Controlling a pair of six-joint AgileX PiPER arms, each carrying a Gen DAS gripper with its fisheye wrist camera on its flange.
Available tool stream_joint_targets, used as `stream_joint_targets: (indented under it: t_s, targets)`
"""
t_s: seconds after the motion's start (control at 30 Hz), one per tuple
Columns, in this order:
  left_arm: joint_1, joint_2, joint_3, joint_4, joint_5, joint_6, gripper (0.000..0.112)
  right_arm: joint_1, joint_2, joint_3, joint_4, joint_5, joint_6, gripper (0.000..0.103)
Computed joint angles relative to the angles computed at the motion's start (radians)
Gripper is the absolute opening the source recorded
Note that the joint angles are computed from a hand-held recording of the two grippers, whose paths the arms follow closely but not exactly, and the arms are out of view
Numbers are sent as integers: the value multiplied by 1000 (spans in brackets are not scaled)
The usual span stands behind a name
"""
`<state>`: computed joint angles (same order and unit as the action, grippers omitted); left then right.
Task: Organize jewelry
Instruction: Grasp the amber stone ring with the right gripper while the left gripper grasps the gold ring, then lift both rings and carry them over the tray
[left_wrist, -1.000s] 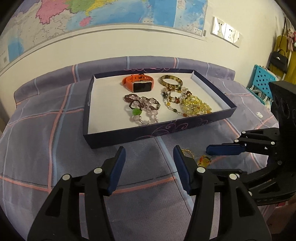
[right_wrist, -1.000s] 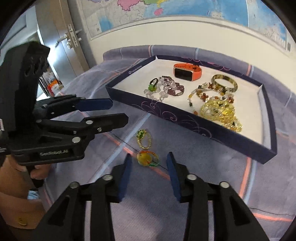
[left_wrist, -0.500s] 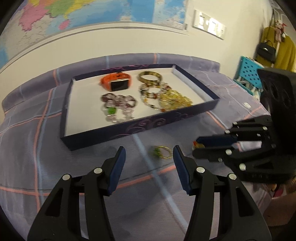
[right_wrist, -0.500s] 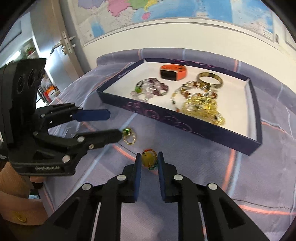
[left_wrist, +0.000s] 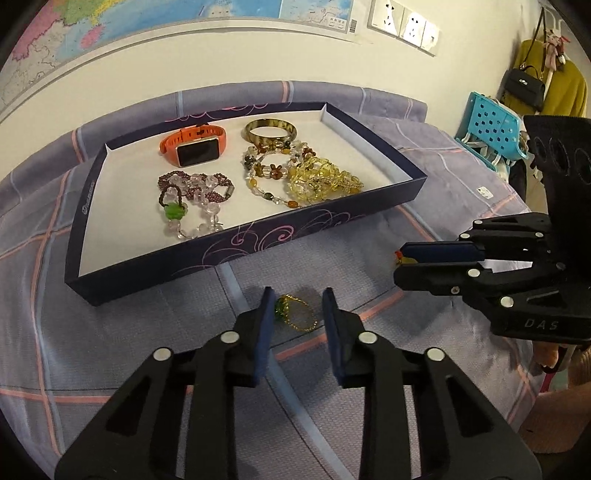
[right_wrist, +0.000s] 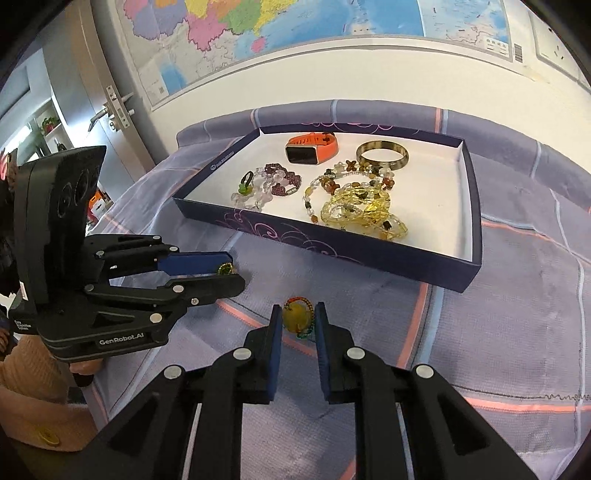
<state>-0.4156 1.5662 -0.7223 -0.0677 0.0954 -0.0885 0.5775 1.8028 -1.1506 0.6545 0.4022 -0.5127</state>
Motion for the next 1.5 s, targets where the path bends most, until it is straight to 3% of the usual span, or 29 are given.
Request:
stream_joint_targets:
  t_s: [0.2,0.73,0.83,0.97,1.07,1.5]
  targets:
    - [4,-10,7,41,-3,-60,11,-1,-5,4,25,-2,-20,15]
    - [19,-106,49,255,-12,-289,10,-9,-32,1,54,-1,-33,15]
    - [31,-130,47,229,-11,-261,10,-10,-33,-11,50,2,-30,15]
    - [38,-152,33,329,2,-358,10,-10,-33,-34,41,5,-25,15]
    - [45,-157,17,326,10,-353,10,-9,-29,-51,25,4,-11,15]
    - [38,-140,-21,694,32,-716,10,-18,-2,-112,-3,14,13,15]
